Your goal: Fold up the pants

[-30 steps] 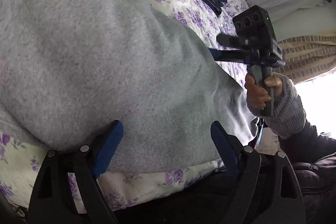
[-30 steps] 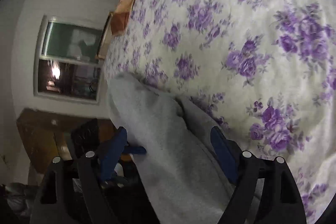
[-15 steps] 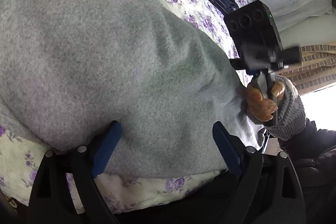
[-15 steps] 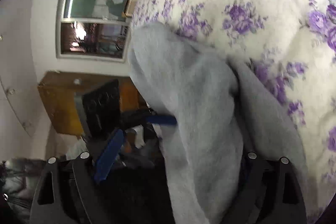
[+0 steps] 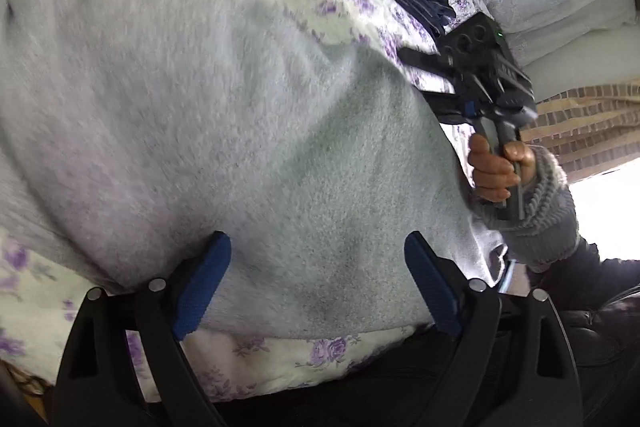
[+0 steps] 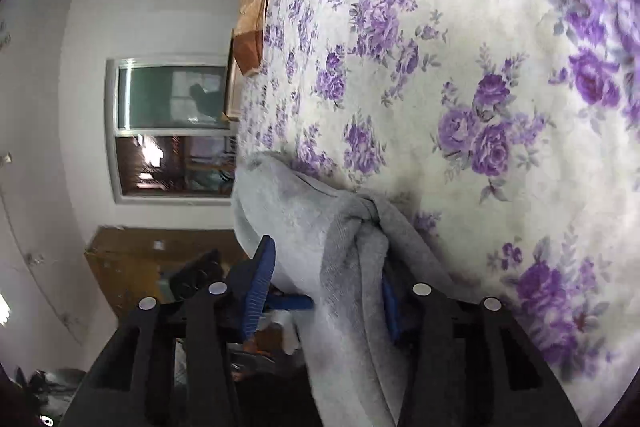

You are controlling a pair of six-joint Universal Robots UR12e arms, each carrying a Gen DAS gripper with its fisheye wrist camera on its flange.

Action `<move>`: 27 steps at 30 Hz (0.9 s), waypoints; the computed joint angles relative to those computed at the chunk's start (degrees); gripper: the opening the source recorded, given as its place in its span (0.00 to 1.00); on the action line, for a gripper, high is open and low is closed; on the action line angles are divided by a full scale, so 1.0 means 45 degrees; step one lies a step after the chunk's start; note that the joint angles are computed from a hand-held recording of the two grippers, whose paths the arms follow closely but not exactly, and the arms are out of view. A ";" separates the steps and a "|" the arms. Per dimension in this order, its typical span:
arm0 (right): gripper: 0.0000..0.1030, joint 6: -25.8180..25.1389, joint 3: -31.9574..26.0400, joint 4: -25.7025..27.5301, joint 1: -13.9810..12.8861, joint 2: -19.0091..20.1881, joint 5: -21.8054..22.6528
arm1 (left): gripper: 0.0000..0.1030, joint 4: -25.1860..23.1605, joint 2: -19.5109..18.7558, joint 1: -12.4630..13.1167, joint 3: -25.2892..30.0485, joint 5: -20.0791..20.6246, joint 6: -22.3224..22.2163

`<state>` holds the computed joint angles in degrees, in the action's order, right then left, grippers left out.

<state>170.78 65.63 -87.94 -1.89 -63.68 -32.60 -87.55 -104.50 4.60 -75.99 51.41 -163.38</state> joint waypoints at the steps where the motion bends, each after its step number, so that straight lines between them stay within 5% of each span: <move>1: 0.48 0.0041 0.0000 -0.0645 0.0039 -0.0191 -0.0891 | 0.84 0.0434 0.0086 0.0040 -0.0015 0.0000 -0.0169; 4: 0.39 0.1084 0.0373 -0.3521 0.0237 -0.0796 -0.3791 | 0.85 0.1791 0.0135 0.0355 0.0050 -0.0601 -0.1066; 6: 0.21 0.0440 0.0511 -0.4541 0.0604 -0.1190 -0.5445 | 0.88 0.2537 -0.0001 0.0391 0.0252 -0.0201 -0.1652; 10: 0.12 -0.1112 0.0699 -0.4686 0.1555 -0.1472 -0.7712 | 0.88 0.2560 -0.0519 0.0342 0.0791 0.1137 -0.2224; 13: 0.12 -0.0664 0.0659 -0.4529 0.2252 -0.1122 -0.9887 | 0.88 0.2312 -0.0695 0.0366 0.0764 0.1459 -0.1678; 14: 0.04 -0.0409 0.0754 -0.4651 0.2312 -0.0995 -1.0267 | 0.88 0.2436 -0.0685 0.0342 0.0681 0.1582 -0.1304; 19: 0.00 0.1245 0.1164 -0.5620 0.2014 -0.1219 -0.9524 | 0.88 0.2783 -0.0531 0.0086 0.0529 0.2573 0.0001; 24: 0.06 0.1868 0.1994 -0.6686 0.1983 -0.2120 -0.8897 | 0.94 0.2647 -0.0085 0.0461 0.0361 0.1234 0.0388; 27: 0.06 0.2076 0.2038 -0.5769 0.2282 -0.1918 -0.9502 | 0.95 0.1984 -0.0257 0.0287 0.0404 0.2506 0.0915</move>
